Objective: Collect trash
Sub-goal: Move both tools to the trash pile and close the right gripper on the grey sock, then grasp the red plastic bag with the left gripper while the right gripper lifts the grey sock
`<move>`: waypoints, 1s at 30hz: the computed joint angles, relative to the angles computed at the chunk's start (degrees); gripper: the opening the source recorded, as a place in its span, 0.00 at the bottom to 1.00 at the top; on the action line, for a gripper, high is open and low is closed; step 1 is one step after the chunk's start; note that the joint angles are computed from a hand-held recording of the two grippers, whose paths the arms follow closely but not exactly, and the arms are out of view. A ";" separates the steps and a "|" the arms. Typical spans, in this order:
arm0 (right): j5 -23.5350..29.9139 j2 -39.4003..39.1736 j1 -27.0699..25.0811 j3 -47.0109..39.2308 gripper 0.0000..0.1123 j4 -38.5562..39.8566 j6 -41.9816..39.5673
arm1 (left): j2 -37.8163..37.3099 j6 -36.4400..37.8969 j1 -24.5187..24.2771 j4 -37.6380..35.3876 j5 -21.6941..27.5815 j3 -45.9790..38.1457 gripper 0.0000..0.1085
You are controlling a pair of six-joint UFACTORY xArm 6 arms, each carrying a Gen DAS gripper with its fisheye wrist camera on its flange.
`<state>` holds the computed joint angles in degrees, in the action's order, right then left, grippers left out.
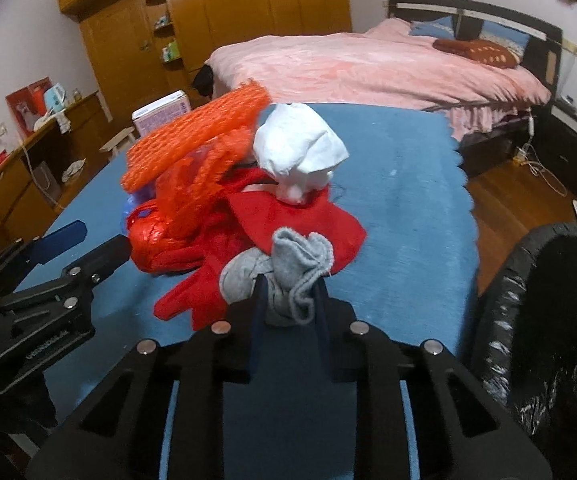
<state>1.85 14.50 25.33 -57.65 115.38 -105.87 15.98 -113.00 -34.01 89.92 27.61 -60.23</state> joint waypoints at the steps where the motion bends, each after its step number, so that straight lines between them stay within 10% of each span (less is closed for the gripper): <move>1: 0.33 0.14 -0.30 0.14 0.19 -0.18 0.18 | 0.78 0.02 0.21 0.45 -0.90 -0.82 0.53; 11: 0.97 -0.18 -0.65 0.97 0.20 -0.01 -0.78 | 4.87 -0.33 2.07 1.85 -6.82 -4.83 0.23; 30: 4.33 -11.44 -2.71 10.10 0.07 -1.88 0.04 | -6.24 -1.88 -2.54 0.89 -3.48 4.26 0.20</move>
